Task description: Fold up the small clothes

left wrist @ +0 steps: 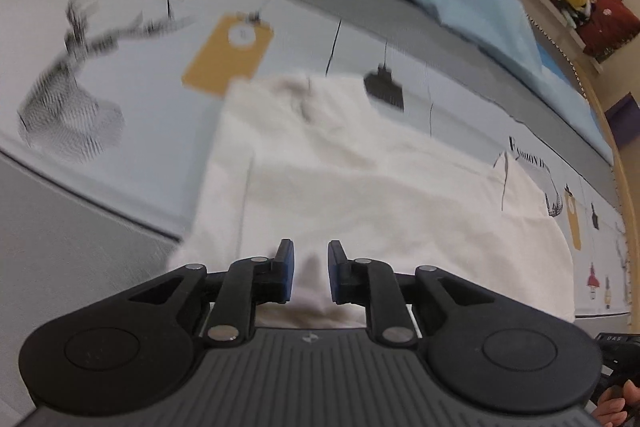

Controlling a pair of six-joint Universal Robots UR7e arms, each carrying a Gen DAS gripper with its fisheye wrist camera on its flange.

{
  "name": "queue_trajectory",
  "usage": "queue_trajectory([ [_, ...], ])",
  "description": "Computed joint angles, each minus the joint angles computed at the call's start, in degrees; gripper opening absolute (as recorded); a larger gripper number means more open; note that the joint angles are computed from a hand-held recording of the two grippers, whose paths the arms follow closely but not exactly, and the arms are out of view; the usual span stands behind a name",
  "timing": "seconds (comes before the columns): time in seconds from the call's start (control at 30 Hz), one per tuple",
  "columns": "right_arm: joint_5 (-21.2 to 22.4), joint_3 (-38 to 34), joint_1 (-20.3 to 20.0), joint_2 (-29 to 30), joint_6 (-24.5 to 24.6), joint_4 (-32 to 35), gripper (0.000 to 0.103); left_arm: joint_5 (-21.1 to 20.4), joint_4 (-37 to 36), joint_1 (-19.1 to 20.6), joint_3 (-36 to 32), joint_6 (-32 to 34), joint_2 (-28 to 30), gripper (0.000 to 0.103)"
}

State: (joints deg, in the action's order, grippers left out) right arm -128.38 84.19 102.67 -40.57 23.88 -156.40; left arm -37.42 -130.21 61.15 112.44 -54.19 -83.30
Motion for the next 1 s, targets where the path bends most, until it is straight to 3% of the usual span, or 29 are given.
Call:
queue_trajectory([
  [0.13,3.24,-0.53,0.62,1.59,-12.64,-12.23,0.016,-1.62,3.62,1.86,-0.94,-4.00,0.91,0.027],
  [0.2,7.48,-1.56,-0.09,2.12,-15.75,-12.46,0.025,-2.80,4.29,2.67,-0.96,-5.03,0.96,0.026],
  [0.27,10.46,-2.96,-0.97,2.36,-17.80,-8.31,0.034,-2.31,3.23,2.29,-0.46,-5.70,0.37,0.027],
  [0.37,7.70,-4.91,-2.13,2.76,-12.20,0.77,0.032,0.26,5.14,1.68,-0.66,-5.50,0.26,0.027],
  [0.47,7.68,-3.81,-2.06,2.02,-11.74,-0.81,0.027,-0.21,10.08,1.88,-1.23,-10.17,-0.49,0.027],
  [0.53,6.96,-3.36,-1.55,1.69,-13.29,-1.77,0.028,2.14,10.80,0.39,-0.74,-9.25,-1.29,0.029],
  [0.6,7.63,-2.68,-1.97,0.95,-12.56,-1.04,0.029,5.75,13.33,-0.49,-0.43,-6.99,-0.69,0.039],
  [0.67,7.83,-1.93,-2.26,-0.12,-10.04,1.33,0.031,2.49,19.53,1.21,-1.59,-9.83,0.03,0.042],
  [0.73,7.34,0.12,-1.71,-1.58,-8.58,0.30,0.031,4.00,22.11,-0.77,-0.45,-14.25,-1.44,0.040],
  [0.8,6.68,2.65,-0.43,-2.81,-13.13,-5.29,0.033,7.70,27.39,-5.33,-0.03,-18.30,-3.19,0.041],
  [0.87,7.05,6.19,1.50,-4.33,-23.53,-14.26,0.033,11.61,29.76,-9.94,1.35,-20.34,-5.18,0.044],
  [0.93,8.14,9.20,3.27,-5.98,-31.76,-20.53,0.033,12.79,37.04,-13.86,0.85,-25.86,-6.94,0.044],
  [1.0,11.46,12.99,4.44,-9.39,-36.27,-23.20,0.033,13.33,45.24,-18.01,0.39,-32.46,-8.73,0.045],
])
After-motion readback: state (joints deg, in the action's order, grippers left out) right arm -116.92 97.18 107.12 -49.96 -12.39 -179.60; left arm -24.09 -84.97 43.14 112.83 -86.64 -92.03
